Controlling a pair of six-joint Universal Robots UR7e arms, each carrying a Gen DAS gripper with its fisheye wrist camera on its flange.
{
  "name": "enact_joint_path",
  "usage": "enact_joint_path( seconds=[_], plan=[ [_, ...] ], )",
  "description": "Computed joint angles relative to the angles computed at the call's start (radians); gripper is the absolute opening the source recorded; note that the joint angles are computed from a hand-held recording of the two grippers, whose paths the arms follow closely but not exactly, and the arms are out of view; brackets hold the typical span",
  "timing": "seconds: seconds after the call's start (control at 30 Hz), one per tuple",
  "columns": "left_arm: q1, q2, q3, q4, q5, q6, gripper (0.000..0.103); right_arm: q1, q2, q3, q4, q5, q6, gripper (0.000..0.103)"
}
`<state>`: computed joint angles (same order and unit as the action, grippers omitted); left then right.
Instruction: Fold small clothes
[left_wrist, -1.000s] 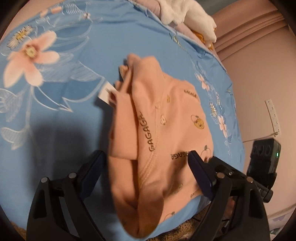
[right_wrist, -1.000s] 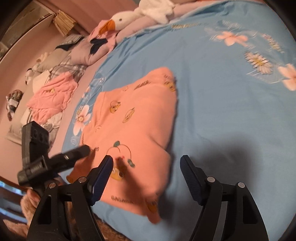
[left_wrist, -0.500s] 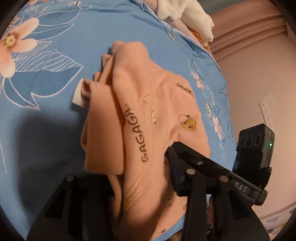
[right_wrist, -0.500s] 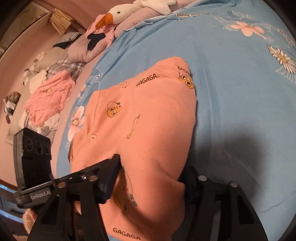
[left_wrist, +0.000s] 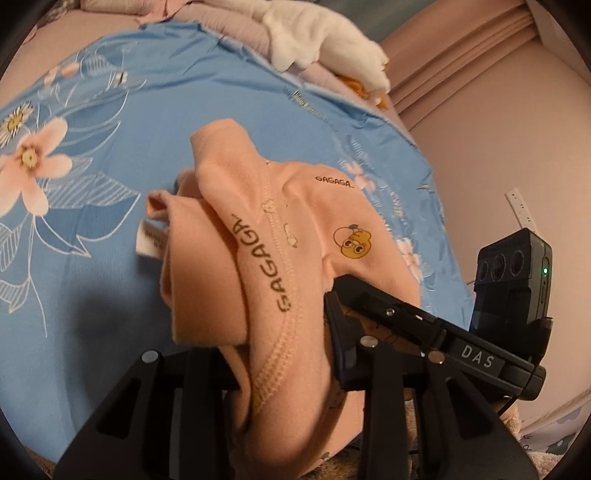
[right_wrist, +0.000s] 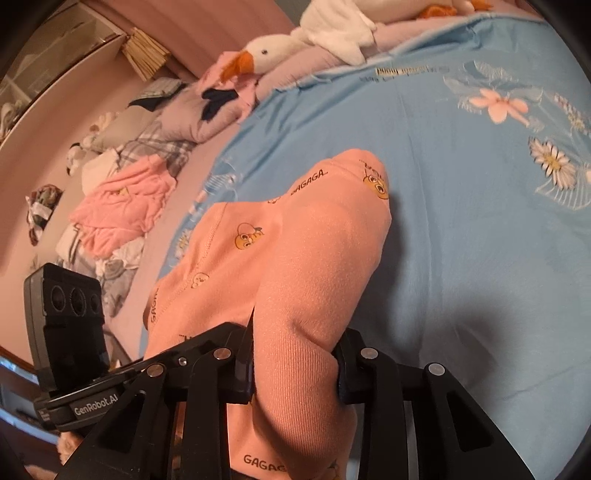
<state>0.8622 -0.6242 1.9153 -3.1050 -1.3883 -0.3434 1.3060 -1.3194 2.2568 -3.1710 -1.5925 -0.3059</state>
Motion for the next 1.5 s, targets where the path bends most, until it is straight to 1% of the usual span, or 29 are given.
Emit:
enact_joint_path(
  seconds=[0.2, 0.4, 0.53, 0.63, 0.73, 0.87, 1.07, 1.17, 1.3, 1.43, 1.5],
  plan=[
    [-0.015, -0.022, 0.017, -0.047, -0.035, 0.023, 0.033, 0.033, -0.03, 0.03, -0.067, -0.019, -0.033, 0.033],
    [-0.012, 0.0, -0.035, -0.035, -0.067, 0.052, 0.033, 0.073, -0.009, 0.024, -0.156, -0.093, -0.067, 0.033],
    [-0.002, 0.013, -0.067, -0.019, -0.093, 0.075, 0.033, 0.079, -0.003, 0.015, -0.181, -0.114, -0.093, 0.033],
    [0.005, 0.026, -0.098, 0.004, -0.104, 0.091, 0.033, 0.084, 0.011, -0.001, -0.198, -0.134, -0.095, 0.033],
    [0.006, 0.037, -0.121, 0.021, -0.107, 0.108, 0.033, 0.08, 0.007, -0.002, -0.203, -0.138, -0.097, 0.033],
    [0.016, 0.047, -0.142, 0.038, -0.13, 0.116, 0.033, 0.076, 0.004, -0.003, -0.21, -0.138, -0.1, 0.033],
    [0.014, 0.066, -0.174, 0.064, -0.122, 0.121, 0.033, 0.077, 0.016, -0.021, -0.21, -0.154, -0.102, 0.033],
    [0.01, 0.068, -0.178, 0.067, -0.116, 0.123, 0.033, 0.072, 0.012, -0.019, -0.214, -0.145, -0.105, 0.033],
    [-0.009, 0.07, -0.179, 0.07, -0.094, 0.132, 0.033, 0.072, -0.003, -0.01, -0.221, -0.148, -0.115, 0.033],
    [-0.032, 0.073, -0.182, 0.065, -0.074, 0.134, 0.033, 0.063, -0.031, -0.001, -0.215, -0.131, -0.115, 0.033],
    [-0.051, 0.075, -0.178, 0.055, -0.051, 0.131, 0.033, 0.063, -0.045, 0.005, -0.218, -0.127, -0.124, 0.033]
  ],
)
